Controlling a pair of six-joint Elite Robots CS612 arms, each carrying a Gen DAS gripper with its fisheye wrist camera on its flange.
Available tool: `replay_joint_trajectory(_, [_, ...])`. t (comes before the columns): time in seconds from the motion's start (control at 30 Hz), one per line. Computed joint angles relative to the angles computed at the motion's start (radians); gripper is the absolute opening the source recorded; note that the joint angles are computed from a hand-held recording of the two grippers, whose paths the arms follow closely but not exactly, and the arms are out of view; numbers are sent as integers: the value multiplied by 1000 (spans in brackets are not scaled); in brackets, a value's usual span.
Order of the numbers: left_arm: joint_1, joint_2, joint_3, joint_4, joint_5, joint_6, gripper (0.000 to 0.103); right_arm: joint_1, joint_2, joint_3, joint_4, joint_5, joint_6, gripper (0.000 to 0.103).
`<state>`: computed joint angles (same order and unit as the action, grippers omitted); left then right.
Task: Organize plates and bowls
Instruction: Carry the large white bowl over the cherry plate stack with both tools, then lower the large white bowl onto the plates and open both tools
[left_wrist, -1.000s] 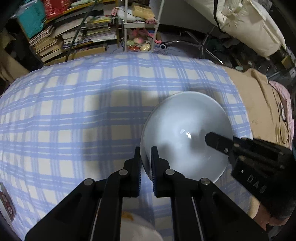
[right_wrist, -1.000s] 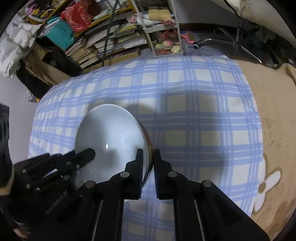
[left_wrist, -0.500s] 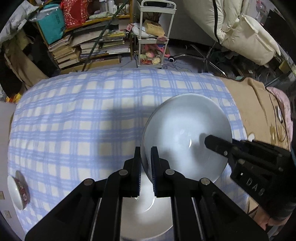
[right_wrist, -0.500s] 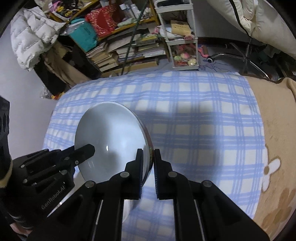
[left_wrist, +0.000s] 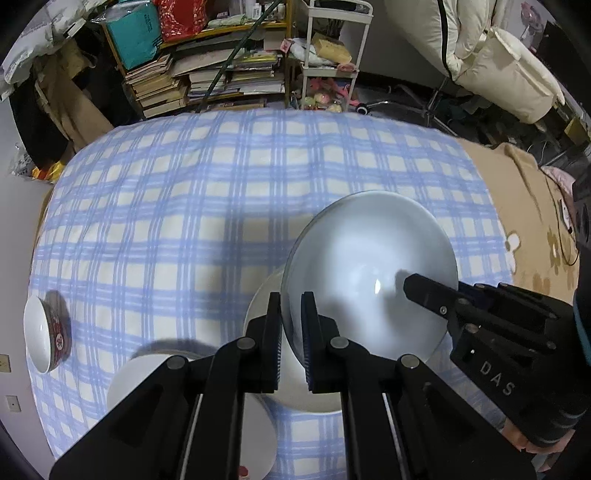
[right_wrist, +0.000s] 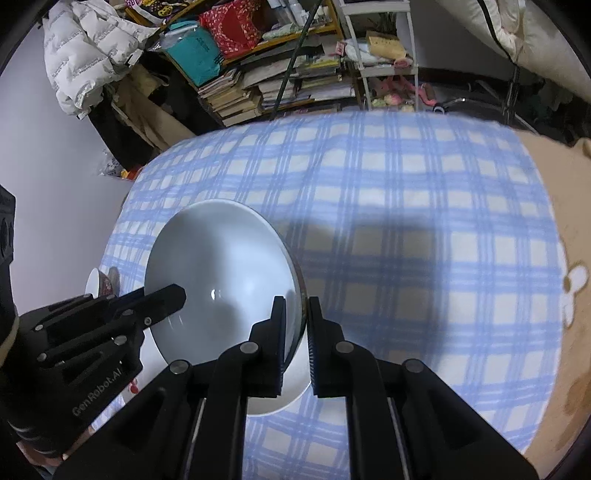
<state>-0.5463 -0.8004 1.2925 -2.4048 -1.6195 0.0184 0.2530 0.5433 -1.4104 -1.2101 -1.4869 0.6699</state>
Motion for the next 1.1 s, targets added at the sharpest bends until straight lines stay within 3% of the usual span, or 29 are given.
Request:
replay_joint_trajectory(0.4, [10, 15, 19, 8, 3, -65, 10, 20, 2, 39, 45, -2, -36, 12])
replay_joint_trajectory(0.53, [14, 22, 10, 24, -15, -67, 10, 26, 7, 30, 31, -39, -30, 12])
replay_joint_trajectory(0.8, [11, 22, 12, 45, 1, -61, 10, 27, 5, 41, 44, -25, -41, 12])
replay_joint_trajectory(1.1, [15, 18, 17, 63, -9, -81, 10, 44, -4, 60, 51, -82, -94, 12])
